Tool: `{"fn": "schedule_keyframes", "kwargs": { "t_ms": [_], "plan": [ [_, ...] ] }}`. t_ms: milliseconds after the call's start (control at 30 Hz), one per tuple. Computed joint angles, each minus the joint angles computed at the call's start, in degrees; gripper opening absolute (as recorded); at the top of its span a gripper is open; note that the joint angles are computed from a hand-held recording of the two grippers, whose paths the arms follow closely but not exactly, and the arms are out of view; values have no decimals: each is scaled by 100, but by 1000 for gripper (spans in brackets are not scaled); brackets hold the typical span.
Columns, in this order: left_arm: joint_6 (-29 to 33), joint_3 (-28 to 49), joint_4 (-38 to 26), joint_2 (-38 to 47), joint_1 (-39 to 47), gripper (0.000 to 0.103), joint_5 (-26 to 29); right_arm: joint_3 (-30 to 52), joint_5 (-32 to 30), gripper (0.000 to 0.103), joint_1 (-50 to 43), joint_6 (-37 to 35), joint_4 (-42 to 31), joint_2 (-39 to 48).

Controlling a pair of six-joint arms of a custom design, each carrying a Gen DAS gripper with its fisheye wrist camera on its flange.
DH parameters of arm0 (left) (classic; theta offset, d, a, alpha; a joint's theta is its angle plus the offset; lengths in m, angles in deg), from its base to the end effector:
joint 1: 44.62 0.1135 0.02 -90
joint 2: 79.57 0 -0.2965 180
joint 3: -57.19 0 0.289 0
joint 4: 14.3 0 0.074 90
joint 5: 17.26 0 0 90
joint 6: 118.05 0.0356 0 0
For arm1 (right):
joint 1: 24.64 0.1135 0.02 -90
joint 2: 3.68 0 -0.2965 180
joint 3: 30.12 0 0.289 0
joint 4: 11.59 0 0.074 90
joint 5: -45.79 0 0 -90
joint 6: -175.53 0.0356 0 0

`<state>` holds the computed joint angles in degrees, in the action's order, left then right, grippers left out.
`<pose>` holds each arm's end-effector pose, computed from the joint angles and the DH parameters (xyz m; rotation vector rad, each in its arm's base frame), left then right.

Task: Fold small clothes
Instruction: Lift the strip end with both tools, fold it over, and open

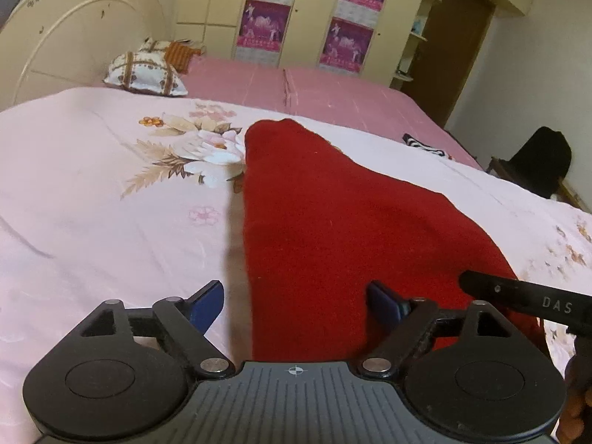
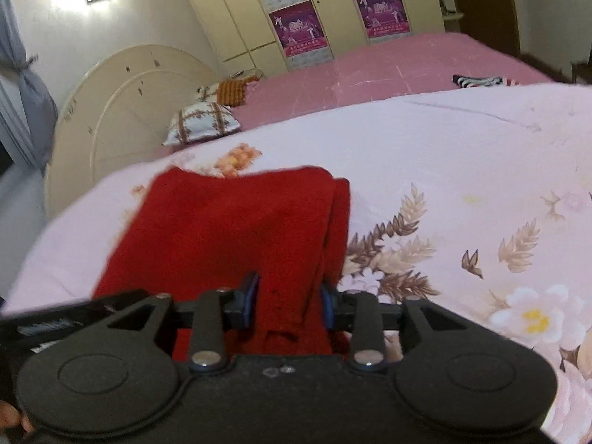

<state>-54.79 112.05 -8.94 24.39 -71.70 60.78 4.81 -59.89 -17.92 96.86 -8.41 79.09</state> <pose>0.3233 -0.1570 0.1076 -0.0970 2.3230 -0.2321 0.2508 0.0392 0.1173 -0.0407 2.3630 0.4755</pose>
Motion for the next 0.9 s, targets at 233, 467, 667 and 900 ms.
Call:
{"fn": "schedule_keyframes", "kwargs": {
  "t_ms": [233, 467, 667, 900],
  "plan": [
    [477, -796, 47, -1142, -404, 84, -443, -315, 635, 36, 266, -14, -1032, -1956],
    [369, -684, -389, -694, -661, 84, -392, -853, 1416, 29, 1288, -121, -1914, -2959],
    [59, -536, -688, -577, -736, 84, -482, -994, 1797, 31, 1559, 173, -1869, -2697],
    [-236, -660, -1041, -934, -1258, 103, -997, -1014, 2605, 36, 2376, 846, -2889, -3744]
  ]
}}
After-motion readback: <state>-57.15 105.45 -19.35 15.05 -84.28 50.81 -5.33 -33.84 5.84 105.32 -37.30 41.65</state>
